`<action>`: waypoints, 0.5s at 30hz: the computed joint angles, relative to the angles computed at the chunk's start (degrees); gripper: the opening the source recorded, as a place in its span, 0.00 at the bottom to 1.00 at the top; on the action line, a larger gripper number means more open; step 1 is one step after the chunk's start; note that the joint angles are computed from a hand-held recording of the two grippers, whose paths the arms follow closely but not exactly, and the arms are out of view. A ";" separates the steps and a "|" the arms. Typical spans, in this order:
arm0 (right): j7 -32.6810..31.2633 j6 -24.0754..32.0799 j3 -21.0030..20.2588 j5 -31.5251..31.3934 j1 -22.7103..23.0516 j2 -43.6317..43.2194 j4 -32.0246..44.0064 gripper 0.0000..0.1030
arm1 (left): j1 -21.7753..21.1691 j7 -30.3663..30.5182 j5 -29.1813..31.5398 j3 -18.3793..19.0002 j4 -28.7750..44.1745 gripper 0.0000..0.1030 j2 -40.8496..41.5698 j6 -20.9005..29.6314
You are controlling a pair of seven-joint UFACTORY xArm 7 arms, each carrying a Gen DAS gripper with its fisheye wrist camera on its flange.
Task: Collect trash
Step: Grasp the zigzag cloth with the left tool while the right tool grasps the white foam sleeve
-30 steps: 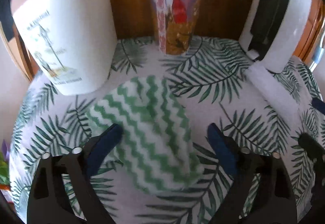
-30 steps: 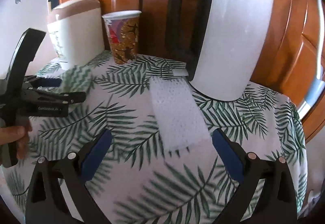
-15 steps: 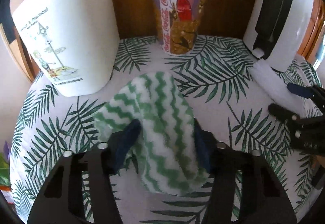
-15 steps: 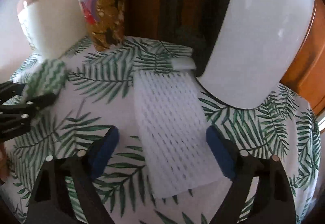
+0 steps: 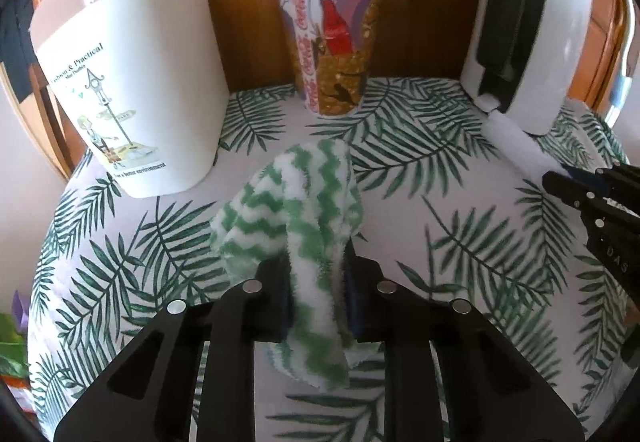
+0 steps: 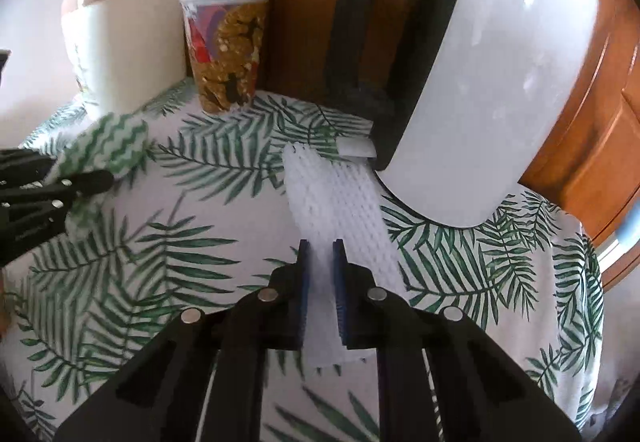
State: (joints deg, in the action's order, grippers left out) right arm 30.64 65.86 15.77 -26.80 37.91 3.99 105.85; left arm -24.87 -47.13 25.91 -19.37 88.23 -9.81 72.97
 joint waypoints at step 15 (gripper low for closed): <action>5.73 -1.43 7.08 2.59 -1.12 -13.04 -11.58 0.11 | -1.64 -2.56 -2.59 -5.97 -1.90 0.19 -7.76 2.23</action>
